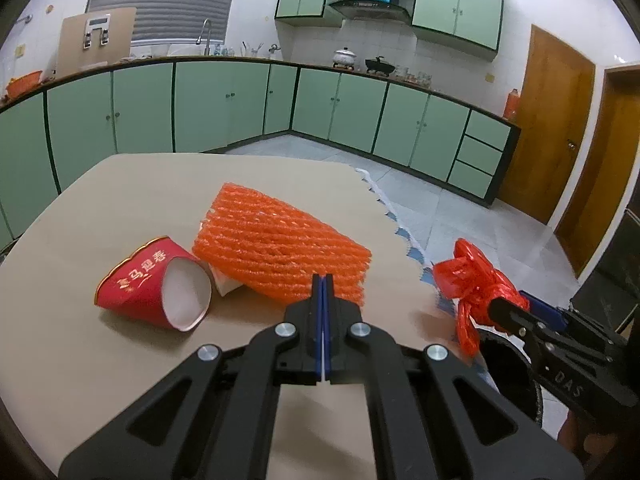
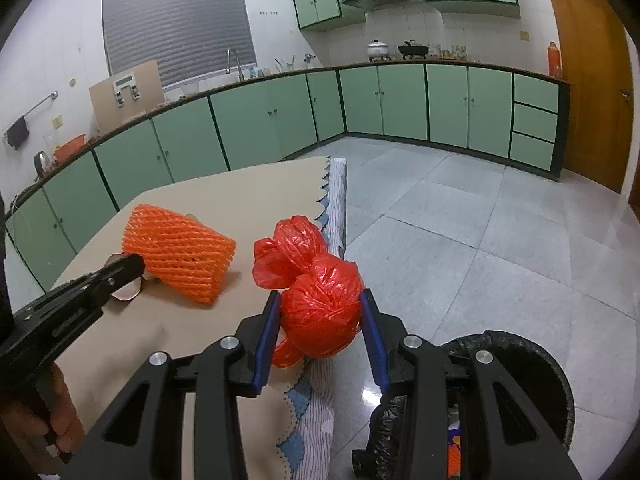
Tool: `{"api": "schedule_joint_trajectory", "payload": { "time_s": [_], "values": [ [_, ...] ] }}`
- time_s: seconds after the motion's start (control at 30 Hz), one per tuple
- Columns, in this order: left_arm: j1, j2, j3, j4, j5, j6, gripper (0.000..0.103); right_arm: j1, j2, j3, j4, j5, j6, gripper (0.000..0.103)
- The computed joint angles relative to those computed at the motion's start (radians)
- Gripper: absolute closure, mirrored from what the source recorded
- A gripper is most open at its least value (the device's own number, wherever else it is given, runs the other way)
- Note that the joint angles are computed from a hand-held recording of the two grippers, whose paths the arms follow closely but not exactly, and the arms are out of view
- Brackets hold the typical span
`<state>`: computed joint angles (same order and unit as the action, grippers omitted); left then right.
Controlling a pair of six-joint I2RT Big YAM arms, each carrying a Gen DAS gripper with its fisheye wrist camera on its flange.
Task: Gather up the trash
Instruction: 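Grasp the large orange foam net with the left gripper while the right gripper holds the red bag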
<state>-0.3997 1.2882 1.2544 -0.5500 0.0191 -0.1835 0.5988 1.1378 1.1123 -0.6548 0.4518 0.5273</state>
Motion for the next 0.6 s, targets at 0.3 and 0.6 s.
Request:
{"api": "schedule_joint_trajectory", "payload": {
  "time_s": [0.3,0.6],
  "values": [
    [-0.018,0.065,0.053,-0.049,-0.036,0.020,0.047,0.005,0.001,0.001,-0.006,0.006,0.013,0.064],
    [0.007,0.166,0.152,-0.150,-0.026,-0.055,0.035,-0.029,0.016,-0.005,0.021,-0.030,-0.007,0.064]
  ]
}}
